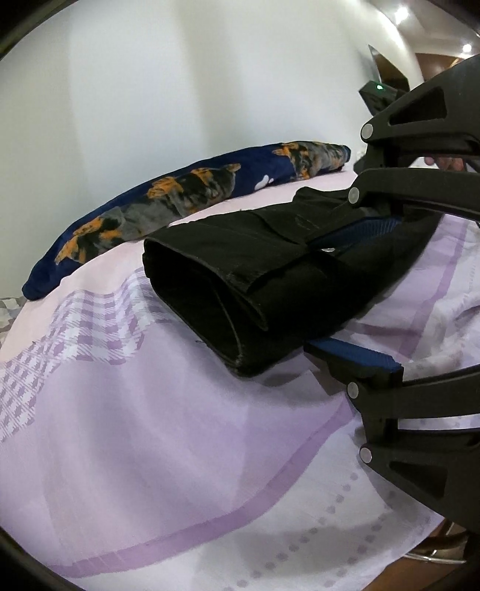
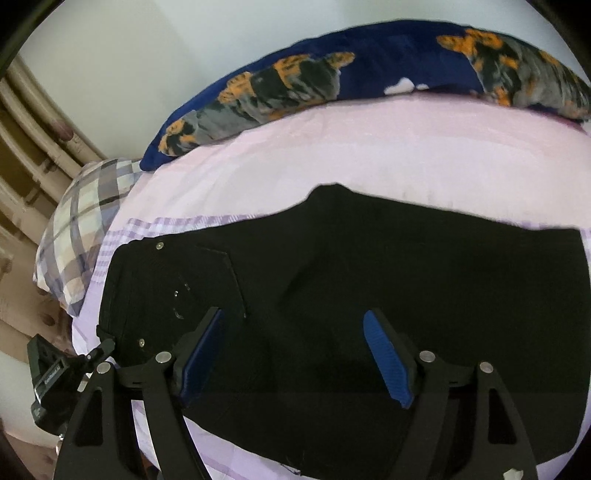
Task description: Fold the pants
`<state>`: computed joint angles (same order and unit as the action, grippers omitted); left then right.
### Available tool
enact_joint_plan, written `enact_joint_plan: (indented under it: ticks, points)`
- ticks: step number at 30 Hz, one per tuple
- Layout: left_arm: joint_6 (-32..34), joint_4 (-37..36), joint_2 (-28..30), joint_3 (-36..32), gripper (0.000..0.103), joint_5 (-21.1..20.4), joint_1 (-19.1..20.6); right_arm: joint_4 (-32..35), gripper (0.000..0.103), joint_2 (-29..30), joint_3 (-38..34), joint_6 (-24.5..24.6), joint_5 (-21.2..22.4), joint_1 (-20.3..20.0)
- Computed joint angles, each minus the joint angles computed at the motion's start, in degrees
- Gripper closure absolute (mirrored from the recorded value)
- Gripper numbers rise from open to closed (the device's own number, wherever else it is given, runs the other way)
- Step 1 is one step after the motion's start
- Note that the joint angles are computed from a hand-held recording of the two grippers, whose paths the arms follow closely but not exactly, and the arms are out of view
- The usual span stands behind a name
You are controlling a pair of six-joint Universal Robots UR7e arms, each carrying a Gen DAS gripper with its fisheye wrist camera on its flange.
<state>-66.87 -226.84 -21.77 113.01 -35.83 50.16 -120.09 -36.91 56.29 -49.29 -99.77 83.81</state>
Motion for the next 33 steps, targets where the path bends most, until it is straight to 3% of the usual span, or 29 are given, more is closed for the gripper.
enact_joint_plan:
  ticks: [6, 12, 21, 33]
  points:
    - [1.46, -0.29, 0.34, -1.25, 0.046, 0.73, 0.16, 0.03, 0.028, -0.27, 0.16, 1.28, -0.07, -0.67]
    - [9.42, -10.74, 2.80, -2.55, 0.050, 0.67, -0.65, 0.08, 0.028, -0.13, 0.05, 1.65, -0.48, -0.75]
    - [4.66, -11.81, 2.68, -1.81, 0.050, -1.52, 0.58, -0.07, 0.028, 0.15, 0.47, 1.92, -1.22, -0.89]
    - [0.40, -9.64, 2.48, 0.25, 0.049, 0.32, -0.47, -0.13, 0.028, 0.43, 0.05, 1.77, 0.01, -1.19]
